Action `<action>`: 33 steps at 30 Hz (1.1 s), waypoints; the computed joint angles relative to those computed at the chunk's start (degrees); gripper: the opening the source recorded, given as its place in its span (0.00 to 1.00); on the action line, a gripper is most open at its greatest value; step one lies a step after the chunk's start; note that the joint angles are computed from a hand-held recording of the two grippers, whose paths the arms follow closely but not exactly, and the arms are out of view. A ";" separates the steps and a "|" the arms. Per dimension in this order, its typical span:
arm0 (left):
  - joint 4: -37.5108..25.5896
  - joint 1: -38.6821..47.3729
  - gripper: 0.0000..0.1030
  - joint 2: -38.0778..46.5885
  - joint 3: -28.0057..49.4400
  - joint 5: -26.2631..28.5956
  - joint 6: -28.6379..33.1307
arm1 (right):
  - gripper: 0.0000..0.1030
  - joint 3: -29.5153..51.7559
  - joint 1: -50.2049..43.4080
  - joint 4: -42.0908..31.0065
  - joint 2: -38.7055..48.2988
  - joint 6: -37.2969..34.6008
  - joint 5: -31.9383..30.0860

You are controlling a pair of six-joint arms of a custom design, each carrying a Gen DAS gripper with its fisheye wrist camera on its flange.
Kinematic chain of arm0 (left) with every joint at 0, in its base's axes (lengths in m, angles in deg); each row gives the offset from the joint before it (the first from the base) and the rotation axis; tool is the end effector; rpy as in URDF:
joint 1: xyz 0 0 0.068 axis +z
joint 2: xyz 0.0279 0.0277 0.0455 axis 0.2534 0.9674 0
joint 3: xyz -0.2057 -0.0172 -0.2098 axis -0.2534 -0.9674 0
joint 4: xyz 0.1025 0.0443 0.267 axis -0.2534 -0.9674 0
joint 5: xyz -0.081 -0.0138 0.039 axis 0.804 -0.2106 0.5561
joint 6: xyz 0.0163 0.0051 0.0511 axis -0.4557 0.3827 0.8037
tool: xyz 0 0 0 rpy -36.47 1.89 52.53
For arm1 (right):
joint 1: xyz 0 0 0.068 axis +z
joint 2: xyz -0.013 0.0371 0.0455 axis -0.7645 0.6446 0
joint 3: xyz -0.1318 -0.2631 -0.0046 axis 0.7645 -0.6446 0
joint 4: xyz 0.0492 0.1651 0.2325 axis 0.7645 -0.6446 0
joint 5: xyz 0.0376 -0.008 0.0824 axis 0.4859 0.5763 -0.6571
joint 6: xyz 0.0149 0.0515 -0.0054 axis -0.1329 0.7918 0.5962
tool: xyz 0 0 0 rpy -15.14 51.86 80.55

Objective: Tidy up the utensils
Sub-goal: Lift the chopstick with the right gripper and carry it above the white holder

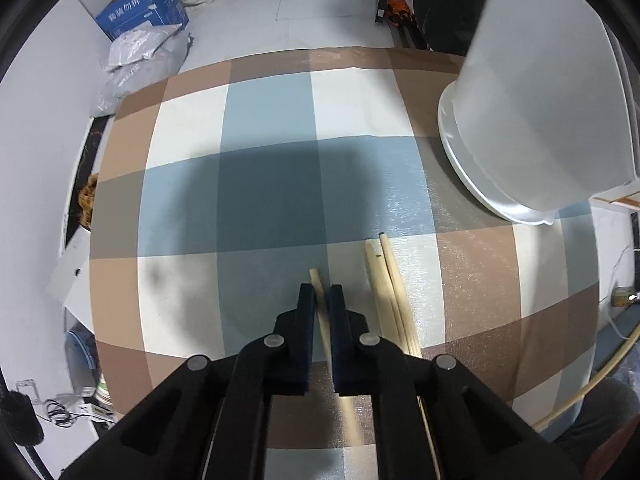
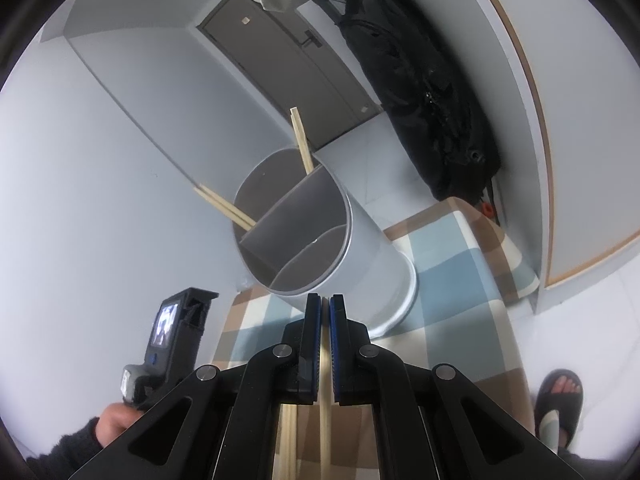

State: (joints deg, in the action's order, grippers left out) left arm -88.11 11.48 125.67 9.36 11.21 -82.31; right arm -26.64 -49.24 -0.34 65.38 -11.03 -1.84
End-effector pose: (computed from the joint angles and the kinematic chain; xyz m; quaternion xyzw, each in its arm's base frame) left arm 0.1811 -0.0079 0.0887 -0.0614 0.9943 0.0212 0.0846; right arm 0.1968 0.0248 0.1359 -0.0440 0.8735 0.3513 0.3341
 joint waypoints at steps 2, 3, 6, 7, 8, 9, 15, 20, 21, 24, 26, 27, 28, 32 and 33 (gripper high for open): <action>0.00 -0.41 0.01 -0.10 -0.03 -0.49 -0.28 | 0.03 0.07 -0.15 -0.07 -0.03 0.07 -0.25; 0.07 0.08 0.01 -0.24 -0.10 -0.15 0.01 | 0.03 0.01 -0.21 -0.06 -0.22 0.14 -0.29; 0.96 4.00 0.01 -6.65 -2.48 5.15 1.58 | 0.03 -0.17 -0.11 -0.04 -0.90 0.08 -0.37; 1.02 4.54 0.01 -8.18 -2.69 5.06 2.05 | 0.03 -0.40 0.17 -0.01 -1.53 -0.01 -0.06; 0.63 4.30 0.01 -10.44 -3.29 3.88 2.12 | 0.03 -0.63 0.55 -0.08 -2.29 -0.34 0.50; 0.29 4.90 0.01 -12.55 -3.89 4.60 2.78 | 0.03 -0.79 0.69 -0.18 -2.74 -0.73 0.58; -7.39 8.17 0.01 -31.28 -6.64 7.59 5.71 | 0.03 -2.61 3.67 -0.03 -7.03 -0.93 2.92; -19.83 10.35 0.01 -51.72 -6.42 10.71 7.66 | 0.03 -4.21 5.73 -1.75 -12.55 -1.29 5.51; -20.68 9.88 0.01 -52.87 -6.06 11.18 7.28 | 0.03 -4.70 7.01 -3.11 -15.23 -1.60 7.47; -24.64 12.87 0.01 -57.60 -5.19 13.99 10.18 | 0.03 -5.72 10.55 -5.48 -21.27 -1.25 11.66; -24.92 16.87 0.01 -58.31 -4.96 17.21 13.34 | 0.03 -6.06 13.67 -7.58 -25.25 -0.77 15.15; -24.99 18.13 0.01 -58.31 -4.78 18.59 14.45 | 0.03 -6.24 15.23 -8.35 -27.02 -0.54 16.86; -26.00 17.79 0.01 -59.80 -4.86 18.70 14.05 | 0.03 -6.39 16.73 -8.76 -28.12 -0.30 18.47; -27.91 24.35 0.01 -60.23 -3.96 24.39 18.57 | 0.03 -4.43 23.95 -8.33 -26.54 -0.23 25.85; -29.16 25.92 0.01 -60.71 -3.50 25.78 19.51 | 0.03 -3.95 25.35 -8.47 -26.60 -0.02 27.24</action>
State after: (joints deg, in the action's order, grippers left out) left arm -117.27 37.40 64.97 5.86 36.99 -62.80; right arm -30.59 -23.89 -8.81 38.78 -11.05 25.40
